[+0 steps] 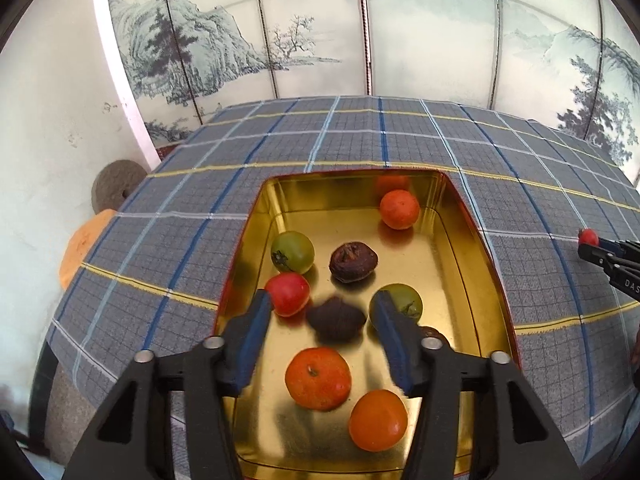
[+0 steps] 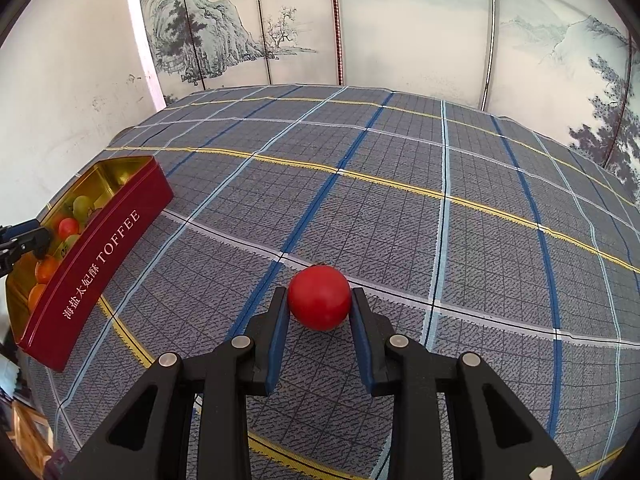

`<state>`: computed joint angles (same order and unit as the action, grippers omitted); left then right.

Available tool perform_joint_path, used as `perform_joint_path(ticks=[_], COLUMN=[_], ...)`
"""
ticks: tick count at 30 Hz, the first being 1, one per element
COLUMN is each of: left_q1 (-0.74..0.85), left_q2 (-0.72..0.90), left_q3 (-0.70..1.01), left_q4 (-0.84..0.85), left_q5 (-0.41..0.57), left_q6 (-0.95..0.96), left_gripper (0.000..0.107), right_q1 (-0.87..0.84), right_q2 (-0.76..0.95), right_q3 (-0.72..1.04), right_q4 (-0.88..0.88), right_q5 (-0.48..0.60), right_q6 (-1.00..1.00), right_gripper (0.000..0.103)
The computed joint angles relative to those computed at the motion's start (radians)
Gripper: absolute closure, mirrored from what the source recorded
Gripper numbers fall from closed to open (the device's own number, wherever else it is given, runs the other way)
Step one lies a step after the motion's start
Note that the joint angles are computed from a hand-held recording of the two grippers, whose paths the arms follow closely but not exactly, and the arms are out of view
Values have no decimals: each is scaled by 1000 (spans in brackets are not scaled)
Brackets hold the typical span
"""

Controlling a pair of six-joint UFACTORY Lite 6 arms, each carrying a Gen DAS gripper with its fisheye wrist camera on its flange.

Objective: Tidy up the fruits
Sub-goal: 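Open the left gripper to release the water chestnut into the tin, then carry the red tomato into the tin and open the right gripper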

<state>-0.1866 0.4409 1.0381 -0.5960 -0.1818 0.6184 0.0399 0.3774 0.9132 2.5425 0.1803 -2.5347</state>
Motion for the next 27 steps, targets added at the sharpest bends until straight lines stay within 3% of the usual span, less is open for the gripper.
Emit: perform_joint_path(ticks=[11, 14, 27], left_q1=[-20, -28, -26], left_q2=[-59, -79, -194], left_q3=[-60, -84, -188], left_q4=[-124, -212, -249], left_q5=[-29, -52, -88], left_q6=[108, 190, 200], left_gripper=[42, 35, 19], right_q1=[0, 3, 105], right_q2=[10, 5, -125], right_q3=[7, 2, -20], right_q4=[-22, -8, -357], right_q5=[3, 6, 30], right_q6=[14, -5, 414], right_gripper=[75, 75, 75])
